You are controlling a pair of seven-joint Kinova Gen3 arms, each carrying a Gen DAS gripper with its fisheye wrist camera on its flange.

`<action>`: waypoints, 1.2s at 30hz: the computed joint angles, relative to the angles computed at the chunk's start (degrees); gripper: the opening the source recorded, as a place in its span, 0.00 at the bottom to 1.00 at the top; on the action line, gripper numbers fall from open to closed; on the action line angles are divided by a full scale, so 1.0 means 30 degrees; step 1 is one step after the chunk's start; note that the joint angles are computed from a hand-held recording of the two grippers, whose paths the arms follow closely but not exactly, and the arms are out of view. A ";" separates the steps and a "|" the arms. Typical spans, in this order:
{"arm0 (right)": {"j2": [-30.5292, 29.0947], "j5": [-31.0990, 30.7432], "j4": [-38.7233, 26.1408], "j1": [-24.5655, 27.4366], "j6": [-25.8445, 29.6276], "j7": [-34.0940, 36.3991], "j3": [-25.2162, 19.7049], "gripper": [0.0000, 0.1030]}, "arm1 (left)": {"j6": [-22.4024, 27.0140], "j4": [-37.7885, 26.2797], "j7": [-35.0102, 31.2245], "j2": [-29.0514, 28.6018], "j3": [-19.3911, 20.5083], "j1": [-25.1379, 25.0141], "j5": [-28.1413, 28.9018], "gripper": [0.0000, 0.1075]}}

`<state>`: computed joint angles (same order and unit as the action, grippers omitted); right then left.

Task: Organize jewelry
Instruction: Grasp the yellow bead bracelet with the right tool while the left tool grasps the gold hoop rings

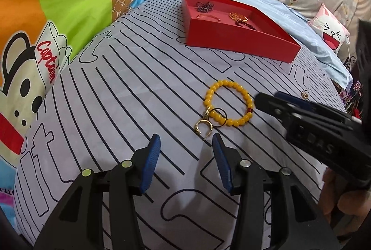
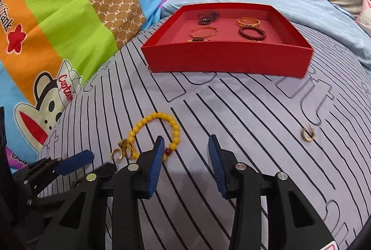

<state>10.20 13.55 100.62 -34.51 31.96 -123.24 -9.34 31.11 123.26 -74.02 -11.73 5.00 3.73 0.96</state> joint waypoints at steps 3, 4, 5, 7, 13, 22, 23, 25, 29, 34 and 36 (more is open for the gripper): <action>0.0581 0.0408 -0.0567 -0.0356 0.0309 -0.0177 0.0096 0.34 | -0.0115 0.0023 -0.0416 0.0033 -0.0322 0.0095 0.0381 0.41; 0.0717 0.0580 -0.0674 -0.0499 0.0436 -0.0270 0.0170 0.29 | -0.0173 0.0039 -0.0522 0.0048 -0.0376 0.0103 0.0467 0.41; 0.0871 0.0943 -0.0796 -0.0662 0.0679 -0.0549 0.0221 0.26 | -0.0198 0.0027 -0.0594 0.0073 -0.0385 0.0099 0.0510 0.42; 0.0911 0.2056 -0.0711 -0.1355 0.0893 -0.1498 0.0699 0.16 | -0.0239 -0.0030 -0.0692 0.0144 -0.0413 0.0090 0.0634 0.42; 0.0260 0.3555 0.0084 -0.1398 0.1504 -0.3369 0.0909 0.07 | -0.0378 -0.0203 -0.0928 0.0396 -0.0490 0.0144 0.1017 0.42; -0.1475 0.3222 0.2055 0.0380 0.1319 -0.4315 0.0239 0.07 | -0.0989 -0.0671 -0.1444 0.1113 -0.0118 0.0781 0.1582 0.42; -0.1503 0.3146 0.2091 0.0528 0.1294 -0.4250 0.0143 0.07 | -0.1097 -0.0706 -0.1298 0.1212 0.0024 0.0797 0.1451 0.42; -0.1604 0.3082 0.2210 0.0719 0.1216 -0.4264 0.0006 0.07 | -0.1331 -0.0749 -0.1095 0.1404 0.0219 0.0880 0.1212 0.41; -0.1671 0.2759 0.2303 0.1039 0.1030 -0.4086 -0.0146 0.07 | -0.1745 -0.0726 0.0038 0.1630 0.0743 0.0895 0.0105 0.38; -0.1748 0.1975 0.2389 0.1453 0.0693 -0.3442 -0.0191 0.07 | -0.2070 -0.0869 0.1096 0.1981 0.0975 0.0927 -0.1183 0.32; -0.1740 0.1986 0.2400 0.1455 0.0650 -0.3460 -0.0190 0.07 | -0.2253 -0.0953 0.1436 0.2179 0.0960 0.0958 -0.1547 0.31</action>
